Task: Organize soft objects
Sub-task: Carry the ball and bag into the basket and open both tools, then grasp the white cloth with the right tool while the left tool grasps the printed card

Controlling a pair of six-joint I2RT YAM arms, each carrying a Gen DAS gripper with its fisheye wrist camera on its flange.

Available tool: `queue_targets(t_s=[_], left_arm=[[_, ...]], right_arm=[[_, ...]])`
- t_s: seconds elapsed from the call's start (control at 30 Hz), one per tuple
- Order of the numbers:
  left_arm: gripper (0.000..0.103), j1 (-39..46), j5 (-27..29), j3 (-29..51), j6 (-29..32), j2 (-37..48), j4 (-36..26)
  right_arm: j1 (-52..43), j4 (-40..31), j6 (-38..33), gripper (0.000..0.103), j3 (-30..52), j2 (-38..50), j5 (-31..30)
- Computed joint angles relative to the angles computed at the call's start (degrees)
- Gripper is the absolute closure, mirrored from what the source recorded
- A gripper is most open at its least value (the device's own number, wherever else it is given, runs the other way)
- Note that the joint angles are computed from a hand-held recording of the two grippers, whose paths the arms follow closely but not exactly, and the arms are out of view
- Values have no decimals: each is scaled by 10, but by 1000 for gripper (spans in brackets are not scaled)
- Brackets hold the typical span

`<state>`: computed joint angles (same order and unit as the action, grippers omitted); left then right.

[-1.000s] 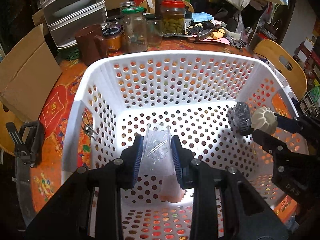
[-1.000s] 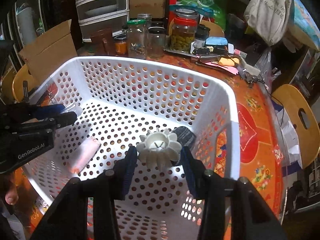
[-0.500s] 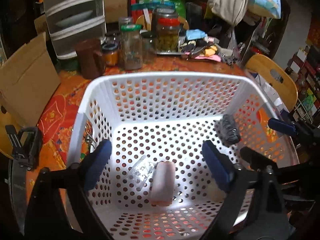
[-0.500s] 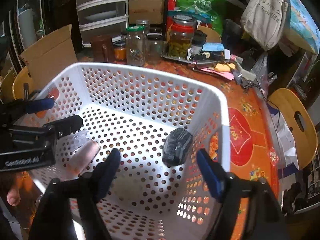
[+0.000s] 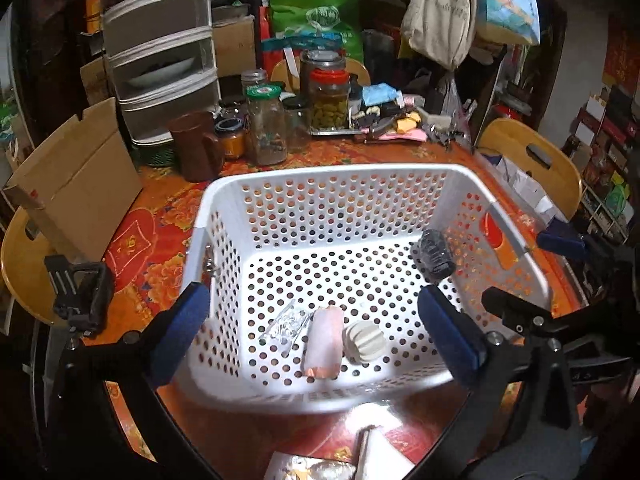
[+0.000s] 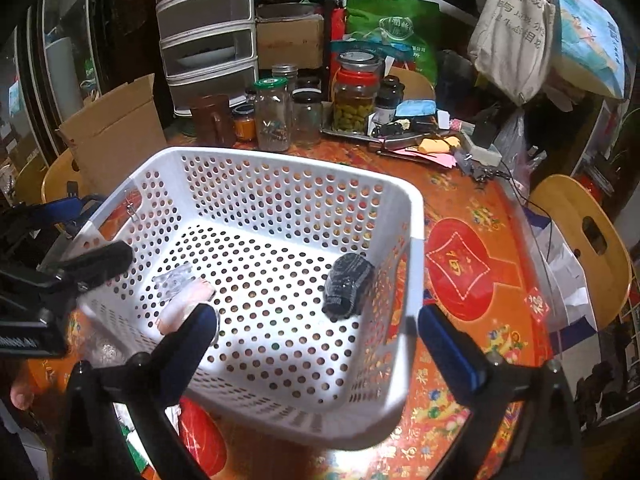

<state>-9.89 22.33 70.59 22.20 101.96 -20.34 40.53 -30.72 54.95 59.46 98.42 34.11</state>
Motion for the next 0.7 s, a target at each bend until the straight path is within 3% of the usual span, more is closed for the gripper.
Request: queue_targets(t_s=[0.2, 0.43, 0.53, 0.7], left_arm=[[0, 59, 51, -57, 31, -73, -14], [0, 163, 124, -163, 131, -147, -26], [0, 216, 150, -196, 178, -141, -27], [0, 280, 171, -216, 230, -77, -17]], right_arm=[[57, -24, 59, 2, -25, -38, 35], [149, -36, 142, 2, -54, -50, 76], [197, -48, 198, 2, -55, -24, 90], [246, 33, 227, 2, -71, 36, 78]])
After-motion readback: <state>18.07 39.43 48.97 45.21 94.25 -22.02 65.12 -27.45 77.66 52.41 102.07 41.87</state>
